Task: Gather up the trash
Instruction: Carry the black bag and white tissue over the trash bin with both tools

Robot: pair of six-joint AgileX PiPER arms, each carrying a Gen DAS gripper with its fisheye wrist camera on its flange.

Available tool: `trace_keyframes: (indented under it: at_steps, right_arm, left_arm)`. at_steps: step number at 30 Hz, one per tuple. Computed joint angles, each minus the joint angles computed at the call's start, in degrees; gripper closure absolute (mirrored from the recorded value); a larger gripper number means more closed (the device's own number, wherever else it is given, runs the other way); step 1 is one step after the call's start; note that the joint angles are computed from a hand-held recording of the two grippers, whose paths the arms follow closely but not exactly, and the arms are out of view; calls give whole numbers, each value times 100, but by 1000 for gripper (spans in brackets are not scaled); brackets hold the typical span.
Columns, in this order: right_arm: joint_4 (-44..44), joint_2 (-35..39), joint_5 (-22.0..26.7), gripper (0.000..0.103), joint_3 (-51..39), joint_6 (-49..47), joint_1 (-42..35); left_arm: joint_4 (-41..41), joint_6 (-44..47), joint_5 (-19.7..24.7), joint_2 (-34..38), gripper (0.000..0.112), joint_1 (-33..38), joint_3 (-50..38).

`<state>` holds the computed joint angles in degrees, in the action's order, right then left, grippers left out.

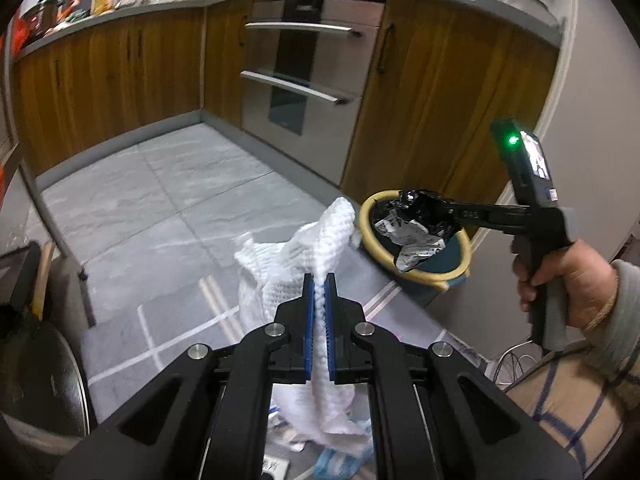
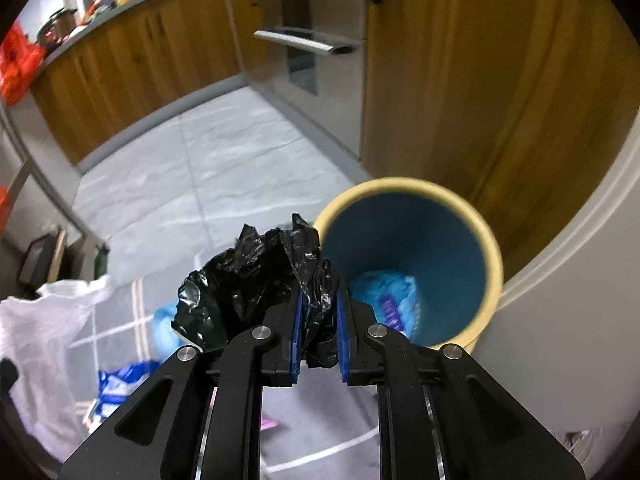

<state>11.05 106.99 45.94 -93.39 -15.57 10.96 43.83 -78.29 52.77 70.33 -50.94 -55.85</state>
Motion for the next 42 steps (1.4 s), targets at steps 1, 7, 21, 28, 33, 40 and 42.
trace_keyframes:
  at_steps: [1, 7, 21, 28, 33, 40, 42]
  right_arm:
    - [-98, -16, -124, 88, -19, 21, -48]
    - [-231, -65, -486, 88, -71, -24, -277]
    - [-310, 1129, 241, 88, -1667, -74, -657]
    - [-481, 1648, 579, 88, -2411, 54, -640]
    - [-664, 2078, 816, 88, -2968, 177, -666]
    - [-917, 2249, 854, 88, -3078, 302, -693]
    - [-890, 2291, 902, 88, -3126, 302, -717]
  left_arm:
    - [-90, 219, -135, 156, 108, 112, -199]
    - [-547, 1224, -646, 1032, 108, 645, -1235]
    - [-1894, 3080, -1072, 2830, 108, 1407, -3196]
    - [-2600, 3712, -1282, 3458, 108, 1747, -3795]
    - [-3277, 4317, -1565, 3903, 108, 1963, -4125]
    - [-4736, 5696, -2256, 4611, 108, 2225, -4557]
    - [-5244, 6124, -2414, 4735, 108, 2287, -4559]
